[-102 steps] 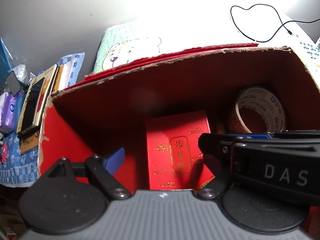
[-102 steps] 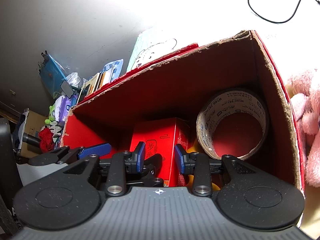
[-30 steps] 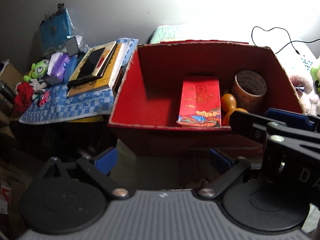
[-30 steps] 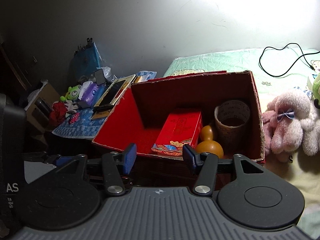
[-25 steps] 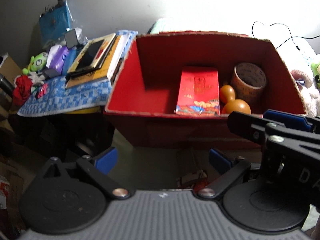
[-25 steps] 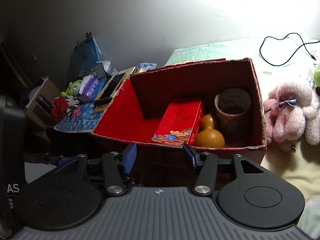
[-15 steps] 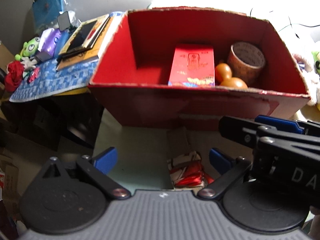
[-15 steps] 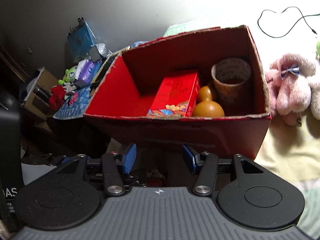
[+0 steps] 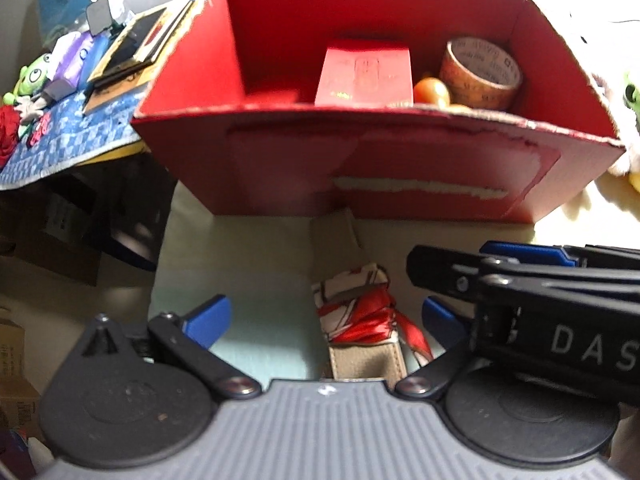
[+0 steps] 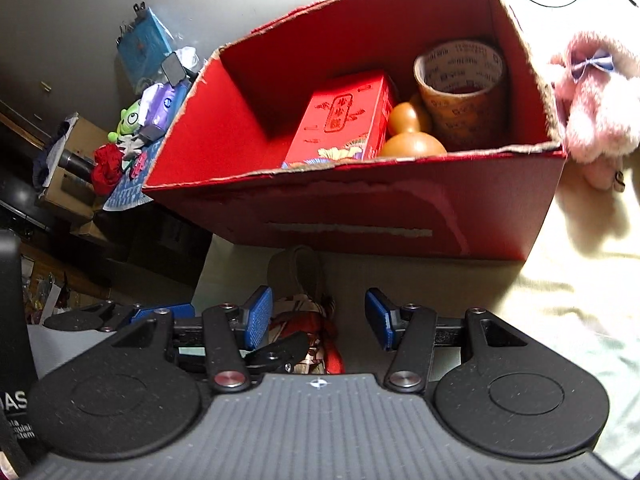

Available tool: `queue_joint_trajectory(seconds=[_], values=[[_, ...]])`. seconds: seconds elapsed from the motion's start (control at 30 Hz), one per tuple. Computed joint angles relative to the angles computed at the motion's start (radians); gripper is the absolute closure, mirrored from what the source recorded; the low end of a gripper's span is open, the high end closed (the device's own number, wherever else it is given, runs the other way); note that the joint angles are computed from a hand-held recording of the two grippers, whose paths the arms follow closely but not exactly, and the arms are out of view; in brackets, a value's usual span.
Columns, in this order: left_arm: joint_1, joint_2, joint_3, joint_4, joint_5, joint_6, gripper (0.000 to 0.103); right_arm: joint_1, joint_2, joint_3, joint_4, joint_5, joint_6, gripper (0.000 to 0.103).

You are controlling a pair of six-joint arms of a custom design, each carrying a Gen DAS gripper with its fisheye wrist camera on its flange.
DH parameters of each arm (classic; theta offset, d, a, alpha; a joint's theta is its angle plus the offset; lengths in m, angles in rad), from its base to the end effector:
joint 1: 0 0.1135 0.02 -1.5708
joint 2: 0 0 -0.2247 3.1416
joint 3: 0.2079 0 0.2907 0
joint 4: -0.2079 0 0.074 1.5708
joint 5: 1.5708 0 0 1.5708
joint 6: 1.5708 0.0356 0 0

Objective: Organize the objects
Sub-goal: 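Lower the right tool past the box toward the beige strap on the floor, then close the right tool on the beige strap with red ribbon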

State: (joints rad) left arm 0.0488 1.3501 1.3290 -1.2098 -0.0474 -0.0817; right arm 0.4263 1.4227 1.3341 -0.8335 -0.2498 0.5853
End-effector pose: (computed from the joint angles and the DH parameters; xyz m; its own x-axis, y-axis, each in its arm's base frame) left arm 0.2925 0.0160 0.2834 -0.9333 -0.1272 -0.3359 -0.1411 0.9898 0.0173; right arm 0.3069 0.1490 0.2839 -0.9013 0.1786 -0.3948 -0.0465 0.8659 0.4980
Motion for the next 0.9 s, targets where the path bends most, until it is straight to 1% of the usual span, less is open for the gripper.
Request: queue_joint_trajectory(seconds=[0.13, 0.2, 0.43, 0.57, 0.7, 0.8, 0.9], values=[[0.004, -0.024, -0.025, 0.003, 0.023, 0.021, 0.001, -0.016, 0.005, -0.01, -0.008, -0.029, 0.02, 0.048], [0.021, -0.031, -0.037, 0.001, 0.053, 0.034, 0.001, -0.026, 0.005, -0.018, -0.007, -0.055, 0.034, 0.048], [0.125, -0.072, -0.1, -0.01, 0.237, 0.094, 0.002, -0.025, 0.039, 0.005, -0.019, -0.074, 0.047, 0.048], [0.176, -0.064, -0.118, -0.022, 0.345, 0.115, 0.002, -0.019, 0.06, 0.015, -0.023, -0.081, 0.051, 0.048], [0.179, -0.071, -0.128, -0.005, 0.368, 0.123, 0.002, -0.007, 0.089, 0.033, -0.029, -0.074, 0.052, 0.049], [0.186, -0.062, -0.133, 0.01, 0.376, 0.121, 0.003, -0.007, 0.103, 0.035, -0.028, -0.093, 0.058, 0.05], [0.211, -0.032, -0.131, 0.011, 0.416, 0.126, 0.008, -0.002, 0.125, 0.045, -0.028, -0.118, 0.05, 0.051]])
